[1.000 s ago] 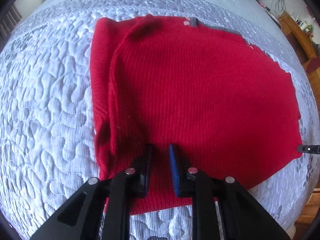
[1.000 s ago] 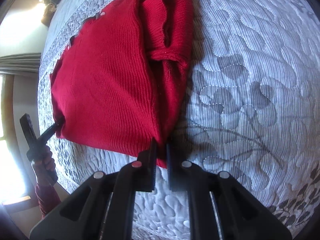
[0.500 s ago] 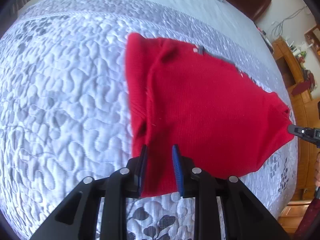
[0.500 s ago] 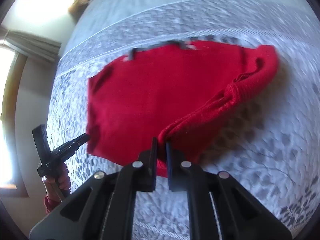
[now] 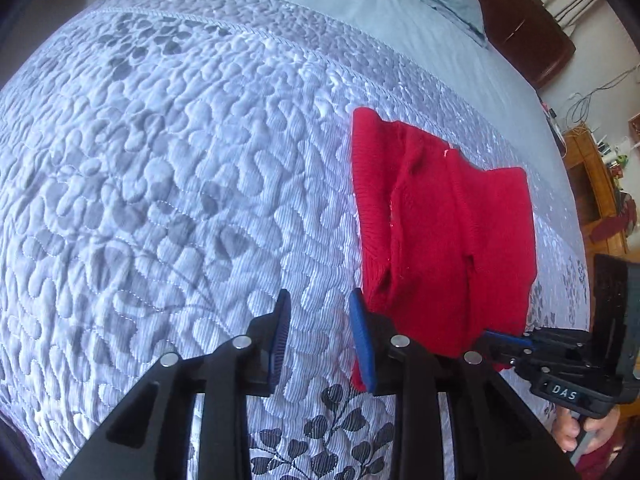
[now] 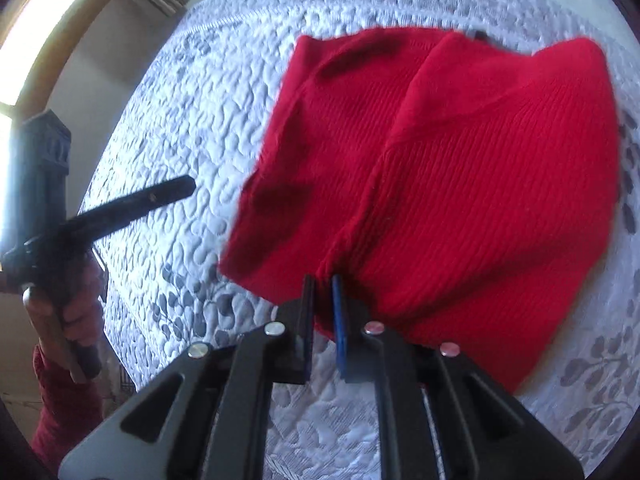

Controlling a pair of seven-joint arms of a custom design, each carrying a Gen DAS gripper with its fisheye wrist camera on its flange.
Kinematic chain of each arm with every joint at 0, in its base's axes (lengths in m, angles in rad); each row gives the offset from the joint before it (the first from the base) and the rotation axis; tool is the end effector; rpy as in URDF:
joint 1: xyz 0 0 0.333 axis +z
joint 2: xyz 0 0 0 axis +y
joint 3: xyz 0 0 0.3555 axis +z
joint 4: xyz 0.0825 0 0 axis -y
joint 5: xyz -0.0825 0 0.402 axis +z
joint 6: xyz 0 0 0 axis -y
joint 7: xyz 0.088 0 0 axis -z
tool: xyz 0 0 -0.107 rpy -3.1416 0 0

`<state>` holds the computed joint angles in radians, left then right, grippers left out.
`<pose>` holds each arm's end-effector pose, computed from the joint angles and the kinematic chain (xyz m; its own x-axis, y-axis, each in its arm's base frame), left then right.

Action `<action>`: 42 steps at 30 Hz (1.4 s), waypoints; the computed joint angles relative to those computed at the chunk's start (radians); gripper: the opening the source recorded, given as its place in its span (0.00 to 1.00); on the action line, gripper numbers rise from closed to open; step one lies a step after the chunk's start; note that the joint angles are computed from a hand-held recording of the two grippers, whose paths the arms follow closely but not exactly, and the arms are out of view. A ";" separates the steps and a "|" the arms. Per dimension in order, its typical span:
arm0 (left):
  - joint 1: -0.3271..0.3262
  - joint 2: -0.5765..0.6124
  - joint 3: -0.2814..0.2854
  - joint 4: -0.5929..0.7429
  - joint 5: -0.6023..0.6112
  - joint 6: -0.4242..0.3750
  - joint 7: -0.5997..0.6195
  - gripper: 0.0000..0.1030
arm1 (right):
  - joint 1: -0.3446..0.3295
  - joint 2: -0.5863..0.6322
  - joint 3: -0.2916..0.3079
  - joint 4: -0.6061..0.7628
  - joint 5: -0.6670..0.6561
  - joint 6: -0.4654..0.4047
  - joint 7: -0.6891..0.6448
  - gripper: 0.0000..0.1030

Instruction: Fold small clothes

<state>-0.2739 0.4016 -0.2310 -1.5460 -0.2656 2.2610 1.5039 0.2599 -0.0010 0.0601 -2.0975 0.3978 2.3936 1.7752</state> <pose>0.6525 -0.3375 0.4900 -0.2939 -0.8901 0.3484 -0.9430 0.2105 -0.2577 0.5562 0.1877 0.4822 -0.0936 -0.9213 -0.3774 -0.9709 0.1683 -0.1702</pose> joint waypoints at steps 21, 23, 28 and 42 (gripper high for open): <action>-0.209 0.497 -0.025 0.767 0.031 -0.343 -0.102 0.38 | 0.015 -0.372 -0.168 -0.380 0.182 0.121 -0.154 0.35; -0.216 0.516 -0.023 0.790 0.042 -0.354 -0.110 0.39 | 0.028 -0.378 -0.185 -0.398 0.212 0.133 -0.183 0.35; -0.176 0.514 -0.078 0.757 -0.046 -0.314 -0.077 0.39 | 0.031 -0.375 -0.198 -0.415 0.241 0.147 -0.208 0.35; -0.180 0.583 -0.108 0.827 -0.113 -0.305 -0.053 0.45 | 0.023 -0.388 -0.207 -0.436 0.278 0.144 -0.241 0.35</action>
<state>-0.4541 0.9848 -0.3391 -0.7194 -0.3790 1.9565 1.4504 0.2829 -0.3887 -0.1474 -2.5337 0.6759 2.5373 1.5347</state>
